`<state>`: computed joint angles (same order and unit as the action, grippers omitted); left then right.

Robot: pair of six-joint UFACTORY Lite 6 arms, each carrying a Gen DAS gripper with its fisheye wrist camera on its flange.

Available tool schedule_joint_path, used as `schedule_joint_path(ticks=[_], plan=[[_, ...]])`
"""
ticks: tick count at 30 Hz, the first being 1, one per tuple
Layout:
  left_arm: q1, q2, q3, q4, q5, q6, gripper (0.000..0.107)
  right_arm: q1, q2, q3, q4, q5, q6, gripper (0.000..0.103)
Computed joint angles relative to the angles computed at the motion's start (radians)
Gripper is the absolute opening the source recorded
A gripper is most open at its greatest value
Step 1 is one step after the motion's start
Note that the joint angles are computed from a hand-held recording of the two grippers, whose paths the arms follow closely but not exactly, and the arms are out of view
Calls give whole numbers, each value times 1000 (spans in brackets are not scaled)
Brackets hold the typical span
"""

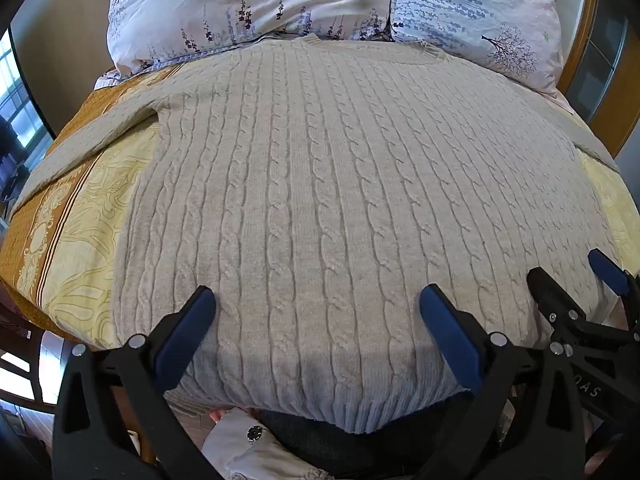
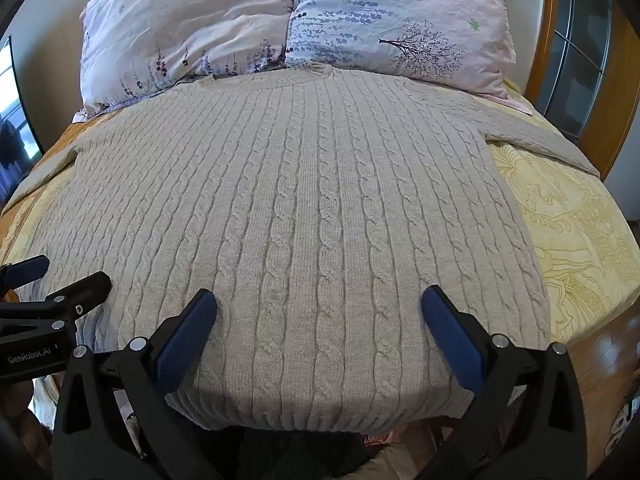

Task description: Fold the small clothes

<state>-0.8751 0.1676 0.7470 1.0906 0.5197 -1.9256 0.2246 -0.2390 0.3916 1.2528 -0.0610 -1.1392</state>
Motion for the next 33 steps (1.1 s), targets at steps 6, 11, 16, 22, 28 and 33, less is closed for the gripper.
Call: schedule_joint_path(ticks=[6, 11, 16, 22, 28, 33], plan=[[-1, -2, -3, 13, -1, -14, 101, 1, -3, -2, -7, -2, 7, 102], [-1, -2, -4, 16, 0, -18, 101, 1, -3, -2, -8, -2, 7, 102], [-2, -2, -4, 17, 0, -19, 101, 1, -3, -2, -8, -2, 7, 102], [-2, -2, -4, 17, 0, -19, 101, -1, -4, -2, 8, -1, -10, 102], [-2, -2, -4, 17, 0, -19, 101, -2, -8, -3, 32, 0, -34, 102], [-2, -2, -4, 19, 0, -20, 101, 0, -9, -4, 26, -1, -27, 102]])
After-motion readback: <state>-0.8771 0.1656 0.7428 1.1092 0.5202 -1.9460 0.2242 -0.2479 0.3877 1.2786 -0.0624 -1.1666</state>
